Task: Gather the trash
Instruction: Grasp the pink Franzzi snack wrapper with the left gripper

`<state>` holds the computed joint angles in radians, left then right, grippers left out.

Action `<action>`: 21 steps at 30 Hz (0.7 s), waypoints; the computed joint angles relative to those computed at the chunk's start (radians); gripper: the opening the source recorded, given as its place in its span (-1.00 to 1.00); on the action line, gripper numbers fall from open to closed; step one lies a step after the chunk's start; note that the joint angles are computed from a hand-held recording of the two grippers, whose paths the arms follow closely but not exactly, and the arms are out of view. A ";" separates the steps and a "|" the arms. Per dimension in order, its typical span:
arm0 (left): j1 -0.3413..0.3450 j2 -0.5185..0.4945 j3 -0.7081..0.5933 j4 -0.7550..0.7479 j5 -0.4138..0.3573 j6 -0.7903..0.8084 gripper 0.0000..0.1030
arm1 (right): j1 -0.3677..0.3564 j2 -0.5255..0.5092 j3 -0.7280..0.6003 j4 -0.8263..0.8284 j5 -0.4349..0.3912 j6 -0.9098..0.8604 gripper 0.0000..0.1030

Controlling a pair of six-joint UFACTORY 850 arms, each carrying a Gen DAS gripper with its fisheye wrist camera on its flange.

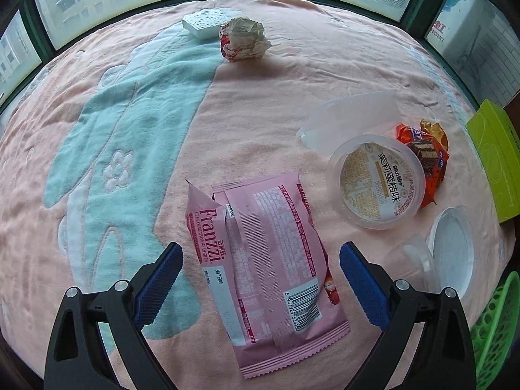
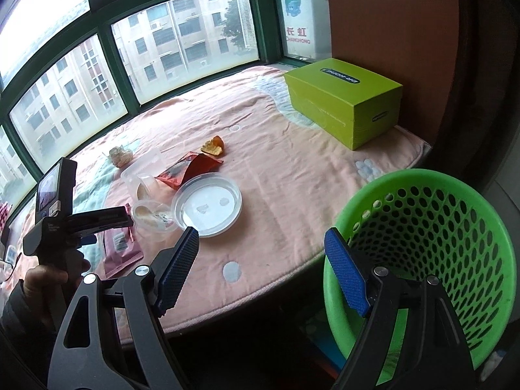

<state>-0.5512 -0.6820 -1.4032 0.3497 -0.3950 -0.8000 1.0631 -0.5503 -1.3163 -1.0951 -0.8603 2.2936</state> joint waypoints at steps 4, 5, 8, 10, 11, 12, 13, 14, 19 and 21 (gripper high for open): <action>0.003 -0.002 0.002 -0.078 0.014 0.086 0.42 | -0.002 -0.010 -0.015 -0.009 0.012 -0.015 0.54; 0.002 0.001 0.007 -0.068 0.019 0.078 0.37 | -0.004 -0.011 -0.018 -0.011 0.018 -0.020 0.54; 0.005 0.017 0.027 -0.100 0.050 0.125 0.18 | -0.008 -0.015 -0.022 -0.028 0.053 -0.014 0.54; 0.008 0.031 0.040 -0.120 0.063 0.150 0.13 | -0.014 -0.021 -0.030 -0.034 0.081 -0.019 0.54; 0.013 0.040 0.050 -0.147 0.074 0.177 0.08 | -0.016 -0.025 -0.036 -0.040 0.095 -0.018 0.54; 0.017 0.049 0.059 -0.183 0.083 0.214 0.04 | -0.018 -0.030 -0.042 -0.046 0.108 -0.020 0.54; 0.021 0.057 0.066 -0.217 0.090 0.249 -0.05 | -0.022 -0.037 -0.050 -0.054 0.127 -0.022 0.54; 0.026 0.066 0.076 -0.255 0.098 0.289 -0.12 | -0.025 -0.045 -0.060 -0.061 0.146 -0.024 0.54; 0.042 0.110 0.119 -0.359 0.138 0.422 -0.23 | -0.052 -0.099 -0.122 -0.081 0.247 -0.050 0.54; 0.050 0.123 0.131 -0.432 0.149 0.495 -0.27 | -0.066 -0.120 -0.148 -0.080 0.289 -0.074 0.54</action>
<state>-0.5014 -0.5586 -1.2722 -0.0823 -0.2456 -0.3046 0.9972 -0.6706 -1.4643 -1.1749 -0.5709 2.2198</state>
